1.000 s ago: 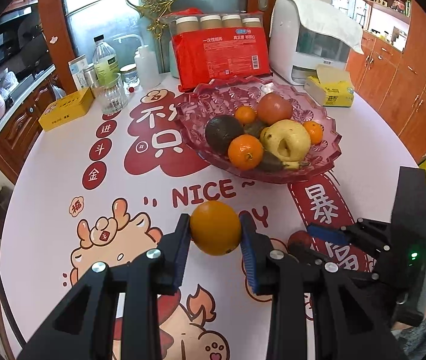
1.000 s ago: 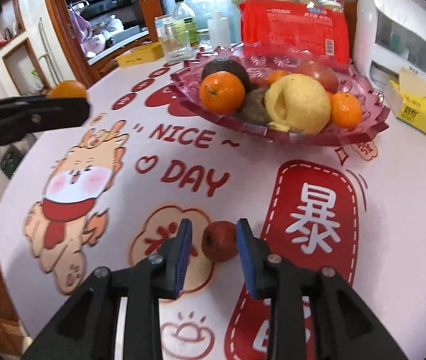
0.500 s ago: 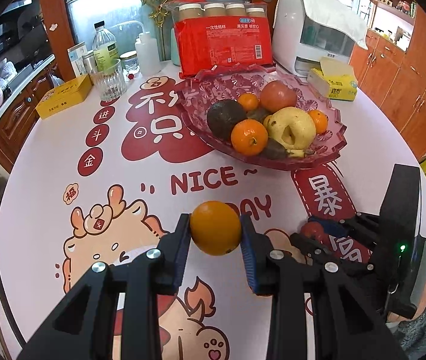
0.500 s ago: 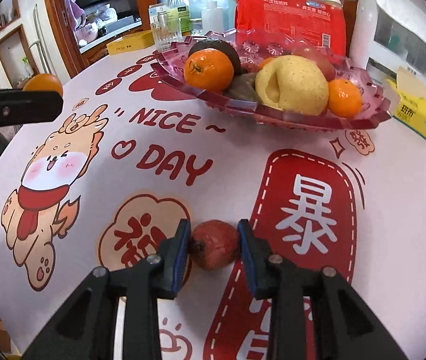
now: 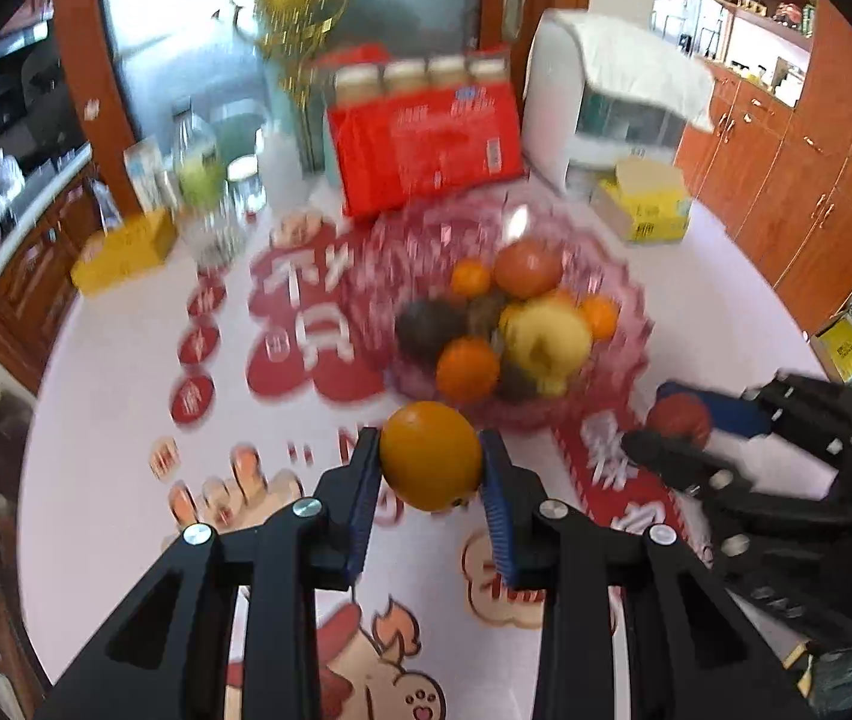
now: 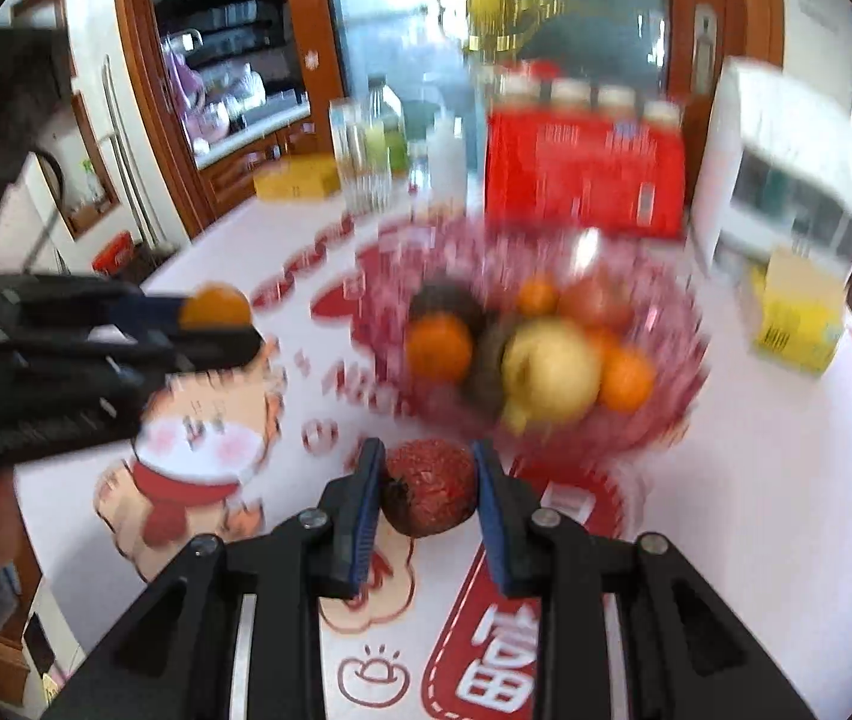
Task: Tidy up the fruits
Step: 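Lift and carry the orange and lychee over the pink bowl with both tools, then open both tools to release the orange and lychee into the bowl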
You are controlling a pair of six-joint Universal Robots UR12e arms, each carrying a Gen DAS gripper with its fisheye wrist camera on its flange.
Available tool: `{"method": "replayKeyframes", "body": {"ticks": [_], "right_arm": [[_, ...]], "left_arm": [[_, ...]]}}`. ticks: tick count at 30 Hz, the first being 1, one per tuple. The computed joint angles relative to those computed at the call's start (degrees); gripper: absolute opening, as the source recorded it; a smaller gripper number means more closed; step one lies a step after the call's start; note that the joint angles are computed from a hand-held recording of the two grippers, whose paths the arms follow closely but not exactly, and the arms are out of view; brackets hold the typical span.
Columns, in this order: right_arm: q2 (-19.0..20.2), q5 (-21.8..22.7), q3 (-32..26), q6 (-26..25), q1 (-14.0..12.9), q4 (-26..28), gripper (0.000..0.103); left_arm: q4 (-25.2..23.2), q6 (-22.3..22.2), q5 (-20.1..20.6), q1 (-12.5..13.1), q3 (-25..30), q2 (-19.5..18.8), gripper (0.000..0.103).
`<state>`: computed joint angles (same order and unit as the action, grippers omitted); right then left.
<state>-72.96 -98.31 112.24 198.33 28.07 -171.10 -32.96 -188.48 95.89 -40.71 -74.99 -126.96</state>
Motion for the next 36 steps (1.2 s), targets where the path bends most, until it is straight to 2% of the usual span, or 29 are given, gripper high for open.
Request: {"method": "replayKeyframes", "body": {"ticks": [3, 7, 14, 18, 26, 28, 29, 30, 31, 33, 36], "right_arm": [[-2.2, -0.8, -1.7, -1.2, -1.0, 0.1, 0.030], [-3.0, -4.3, -5.4, -2.4, -2.2, 0.7, 0.030], [-0.1, -6.2, -9.4, -0.3, -5.2, 3.2, 0.030], [3.1, -2.9, -10.6, 2.2, -7.3, 7.0, 0.030], [8.0, 2.7, -12.0, 4.8, -9.0, 12.6, 0.030], [8.5, 4.3, -12.1, 5.2, -9.3, 13.3, 0.031], [8.6, 5.7, -12.0, 5.2, -9.5, 13.0, 0.031], [8.6, 6.6, -11.7, 5.2, -9.7, 12.7, 0.032], [8.6, 7.7, -11.5, 5.2, -9.8, 12.3, 0.033], [8.4, 8.1, -10.9, 5.3, -9.8, 11.4, 0.044], [7.9, 5.9, -10.1, 5.7, -9.3, 9.5, 0.048]], "left_arm": [[-2.0, 1.5, 0.3, -0.2, 3.7, -0.6, 0.031], [-3.8, 3.5, 3.4, -0.7, 9.9, -2.8, 0.031], [-11.2, -0.5, 2.5, 0.5, 22.2, -9.9, 0.031], [-18.0, -4.6, 0.1, 1.5, 28.7, -15.1, 0.031], [-25.4, -8.8, -1.7, 2.1, 35.9, -21.6, 0.031], [-26.3, -9.4, -1.8, 2.2, 36.9, -22.4, 0.042], [-26.4, -9.9, -1.9, 2.3, 37.0, -22.6, 0.061], [-25.8, -10.5, -1.6, 2.3, 36.7, -22.6, 0.075], [-25.0, -10.9, -0.9, 2.2, 36.3, -22.5, 0.078], [-23.5, -10.9, -0.4, 2.3, 35.2, -22.0, 0.078], [-22.9, -11.3, -0.5, 2.4, 33.7, -21.1, 0.078]]}}
